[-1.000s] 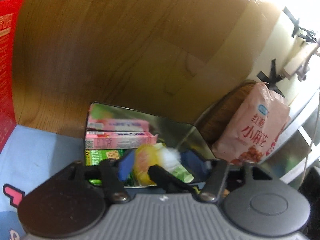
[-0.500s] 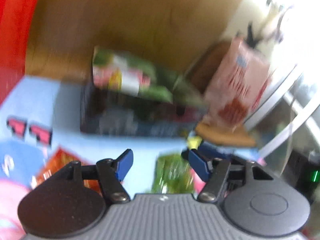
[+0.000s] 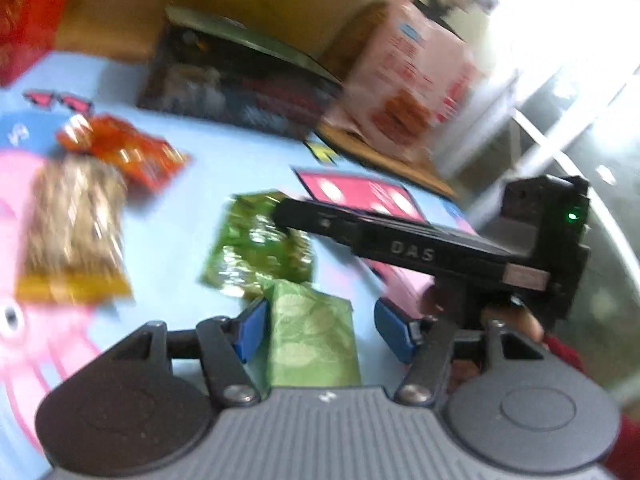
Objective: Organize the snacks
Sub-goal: 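Move the left gripper to the green crinkly packet and grasp it, then carry the green packet into the black tin box and release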
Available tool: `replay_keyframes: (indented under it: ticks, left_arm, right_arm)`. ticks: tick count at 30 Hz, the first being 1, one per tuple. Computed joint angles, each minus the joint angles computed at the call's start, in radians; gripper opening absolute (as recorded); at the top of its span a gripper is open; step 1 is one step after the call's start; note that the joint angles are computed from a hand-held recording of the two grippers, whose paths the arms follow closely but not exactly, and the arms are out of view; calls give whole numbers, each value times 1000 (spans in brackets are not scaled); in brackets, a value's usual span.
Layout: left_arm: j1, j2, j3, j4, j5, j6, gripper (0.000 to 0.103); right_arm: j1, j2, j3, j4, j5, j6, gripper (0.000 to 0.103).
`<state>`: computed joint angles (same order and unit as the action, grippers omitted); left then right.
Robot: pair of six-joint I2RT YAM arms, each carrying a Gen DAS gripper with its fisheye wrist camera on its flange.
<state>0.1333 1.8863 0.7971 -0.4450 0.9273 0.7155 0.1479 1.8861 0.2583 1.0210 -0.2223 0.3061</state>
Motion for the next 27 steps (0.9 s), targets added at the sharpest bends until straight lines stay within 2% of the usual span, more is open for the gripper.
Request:
replay_keyframes:
  ticks: [2, 4, 9, 11, 13, 15, 16, 20, 22, 24, 27]
  left_arm:
    - [37, -6, 6, -58, 5, 68, 62]
    - [65, -22, 5, -40, 15, 42, 62]
    - [66, 62, 108, -22, 37, -134, 60]
    - [42, 95, 120, 36, 11, -205, 56]
    - [32, 121, 123, 80, 39, -249, 55]
    - [29, 131, 119, 114, 53, -281, 55]
    - [29, 132, 112, 135, 57, -289, 56]
    - [32, 130, 90, 187, 59, -295, 56]
    - [33, 134, 92, 191, 65, -306, 55]
    - [28, 121, 75, 237, 52, -357, 44]
    - [19, 118, 90, 264, 73, -432, 42]
  right_arm:
    - [35, -20, -42, 36, 7, -7, 43]
    - [41, -6, -72, 102, 34, 25, 44]
    - [-92, 73, -118, 231, -111, 194, 43]
    - [-123, 109, -122, 275, -180, 241, 42]
    - [-112, 114, -117, 273, -213, 276, 38]
    - [-100, 144, -86, 255, -271, 312, 25]
    - [-81, 172, -77, 285, -266, 344, 25]
    - [-45, 118, -73, 226, -224, 320, 24]
    - [-49, 116, -72, 222, -218, 327, 20]
    - [-54, 140, -82, 277, -215, 344, 18]
    - [-59, 158, -97, 351, -193, 357, 17]
